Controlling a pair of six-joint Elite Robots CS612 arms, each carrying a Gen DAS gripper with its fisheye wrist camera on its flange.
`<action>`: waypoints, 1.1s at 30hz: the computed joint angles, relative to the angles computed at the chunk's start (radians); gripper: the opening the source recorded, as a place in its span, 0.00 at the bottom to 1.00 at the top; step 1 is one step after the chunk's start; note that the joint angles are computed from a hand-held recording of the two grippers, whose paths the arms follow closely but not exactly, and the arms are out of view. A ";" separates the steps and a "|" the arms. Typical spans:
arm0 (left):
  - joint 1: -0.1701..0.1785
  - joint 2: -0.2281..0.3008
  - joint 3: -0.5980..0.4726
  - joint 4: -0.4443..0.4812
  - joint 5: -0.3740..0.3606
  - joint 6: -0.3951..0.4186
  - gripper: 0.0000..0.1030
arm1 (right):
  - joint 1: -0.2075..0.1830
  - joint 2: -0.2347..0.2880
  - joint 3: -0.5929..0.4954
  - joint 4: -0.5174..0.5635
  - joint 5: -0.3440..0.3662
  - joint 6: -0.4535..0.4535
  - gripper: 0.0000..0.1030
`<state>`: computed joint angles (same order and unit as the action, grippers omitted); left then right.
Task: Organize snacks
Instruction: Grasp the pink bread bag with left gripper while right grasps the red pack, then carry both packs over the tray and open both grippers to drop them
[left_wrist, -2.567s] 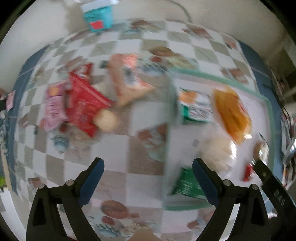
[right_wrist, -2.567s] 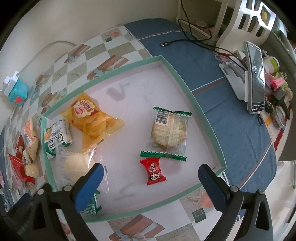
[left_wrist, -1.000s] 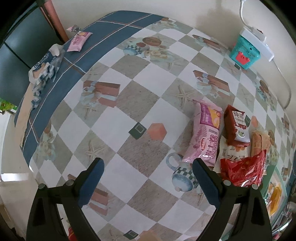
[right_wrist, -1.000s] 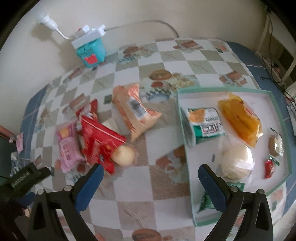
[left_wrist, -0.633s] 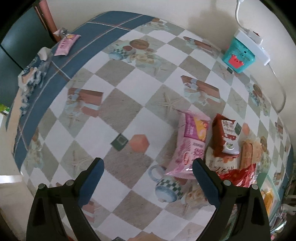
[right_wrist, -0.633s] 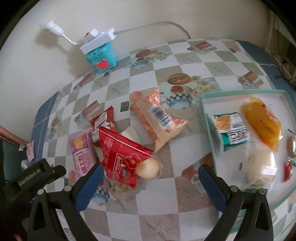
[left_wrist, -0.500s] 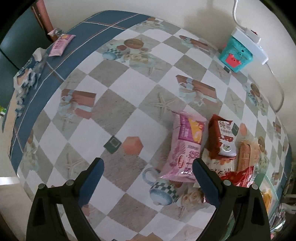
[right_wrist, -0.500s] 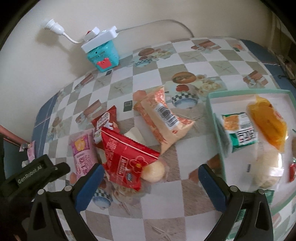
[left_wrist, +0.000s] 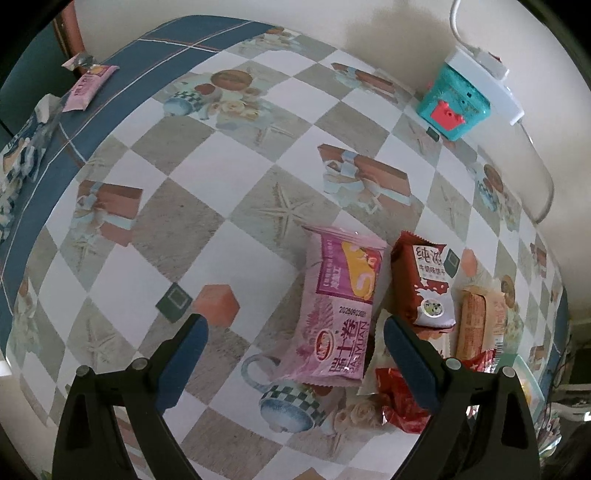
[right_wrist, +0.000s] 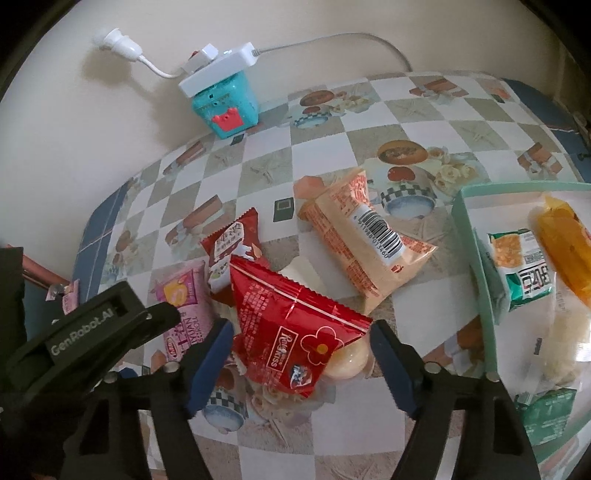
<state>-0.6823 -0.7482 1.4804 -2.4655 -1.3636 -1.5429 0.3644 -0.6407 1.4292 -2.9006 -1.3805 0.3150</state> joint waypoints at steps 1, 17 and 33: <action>0.001 0.005 -0.006 0.001 -0.003 0.005 0.93 | -0.001 0.001 -0.001 -0.001 0.000 0.002 0.72; 0.004 0.042 -0.049 0.008 -0.002 0.047 0.72 | -0.012 0.005 0.000 -0.018 0.041 0.028 0.58; -0.003 0.021 -0.024 -0.005 0.001 0.038 0.37 | -0.018 -0.004 0.007 -0.020 0.053 0.029 0.58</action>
